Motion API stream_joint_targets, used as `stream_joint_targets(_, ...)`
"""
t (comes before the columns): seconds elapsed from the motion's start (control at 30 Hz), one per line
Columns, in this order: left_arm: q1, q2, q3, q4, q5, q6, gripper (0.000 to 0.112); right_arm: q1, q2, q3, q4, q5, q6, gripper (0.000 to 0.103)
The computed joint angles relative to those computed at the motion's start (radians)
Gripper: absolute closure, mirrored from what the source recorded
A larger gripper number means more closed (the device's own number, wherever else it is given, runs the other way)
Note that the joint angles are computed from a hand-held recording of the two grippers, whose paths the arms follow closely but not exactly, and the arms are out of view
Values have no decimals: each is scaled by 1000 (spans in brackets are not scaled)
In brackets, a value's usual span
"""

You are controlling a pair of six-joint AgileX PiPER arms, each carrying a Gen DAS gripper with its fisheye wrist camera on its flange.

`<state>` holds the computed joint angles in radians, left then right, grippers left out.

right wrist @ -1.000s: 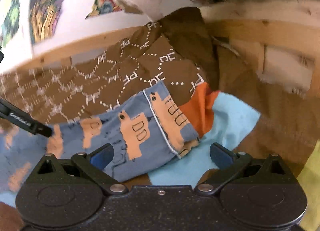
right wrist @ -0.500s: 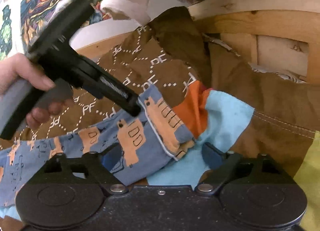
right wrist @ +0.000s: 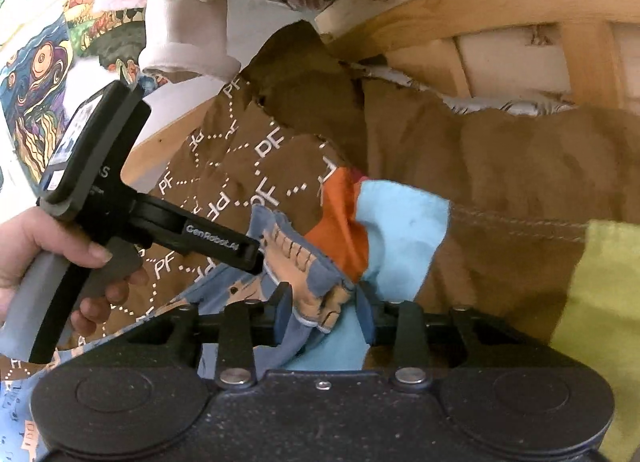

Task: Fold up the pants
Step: 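Grasp the folded pants edge with both tools near the colorful blanket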

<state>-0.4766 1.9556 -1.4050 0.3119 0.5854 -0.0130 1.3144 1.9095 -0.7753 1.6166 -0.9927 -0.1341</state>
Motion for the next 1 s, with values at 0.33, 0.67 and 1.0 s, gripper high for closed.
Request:
stream_joint_targets(0.33,47,-44,-4,-157,49,26,13,4,4,22,-30,-16,141,87)
stream_joint_targets(0.67,180,-153,-26,-624,188,216,27,91,93,-177,83,-177,-347,87)
stream_joint_targets(1.0,10,-15,-273,-368,425,33,28,111,168,-297,84,-206,-606,87)
